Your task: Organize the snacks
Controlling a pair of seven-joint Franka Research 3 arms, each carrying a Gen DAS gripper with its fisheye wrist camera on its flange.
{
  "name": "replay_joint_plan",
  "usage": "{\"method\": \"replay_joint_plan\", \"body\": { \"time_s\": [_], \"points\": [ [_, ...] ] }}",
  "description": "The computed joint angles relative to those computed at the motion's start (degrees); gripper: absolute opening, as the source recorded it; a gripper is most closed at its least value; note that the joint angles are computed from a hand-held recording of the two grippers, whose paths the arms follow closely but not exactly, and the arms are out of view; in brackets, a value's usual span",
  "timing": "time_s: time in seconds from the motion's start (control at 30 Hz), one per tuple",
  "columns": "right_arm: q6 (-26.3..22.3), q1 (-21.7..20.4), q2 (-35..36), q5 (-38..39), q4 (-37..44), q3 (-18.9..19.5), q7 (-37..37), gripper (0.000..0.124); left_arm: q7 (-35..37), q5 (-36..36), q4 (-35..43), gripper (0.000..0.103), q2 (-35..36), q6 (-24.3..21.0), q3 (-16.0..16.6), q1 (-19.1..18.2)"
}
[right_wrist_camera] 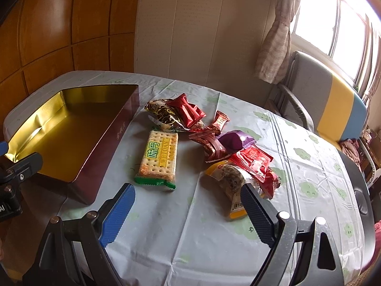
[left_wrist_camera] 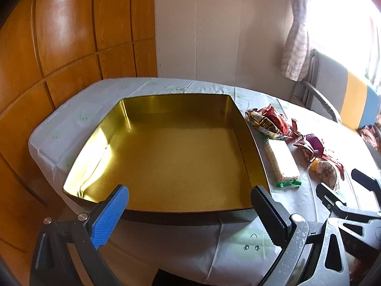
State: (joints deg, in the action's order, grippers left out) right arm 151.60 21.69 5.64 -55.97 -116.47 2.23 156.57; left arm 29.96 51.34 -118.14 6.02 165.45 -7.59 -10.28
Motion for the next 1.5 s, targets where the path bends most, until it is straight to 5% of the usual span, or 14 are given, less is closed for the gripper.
{"method": "replay_joint_plan", "body": {
  "time_s": [0.17,1.07,1.5],
  "points": [
    [0.59,-0.49,-0.49,1.24,-0.51,-0.11,-1.27,0.092,-2.49,5.19,0.84,0.103,-0.08,-1.98,0.04,-0.81],
    [2.74,-5.23,-4.47,1.02,-1.95,-0.09,-5.6,0.092,-0.71,4.97,0.45,0.103,-0.53,-2.1,-0.85,-0.86],
    [6.03,-12.6,-6.05,13.79,-2.29,-2.11,-22.11,0.092,6.83,-1.46,1.14,0.103,0.61,-0.39,-1.4,-0.91]
  ]
}}
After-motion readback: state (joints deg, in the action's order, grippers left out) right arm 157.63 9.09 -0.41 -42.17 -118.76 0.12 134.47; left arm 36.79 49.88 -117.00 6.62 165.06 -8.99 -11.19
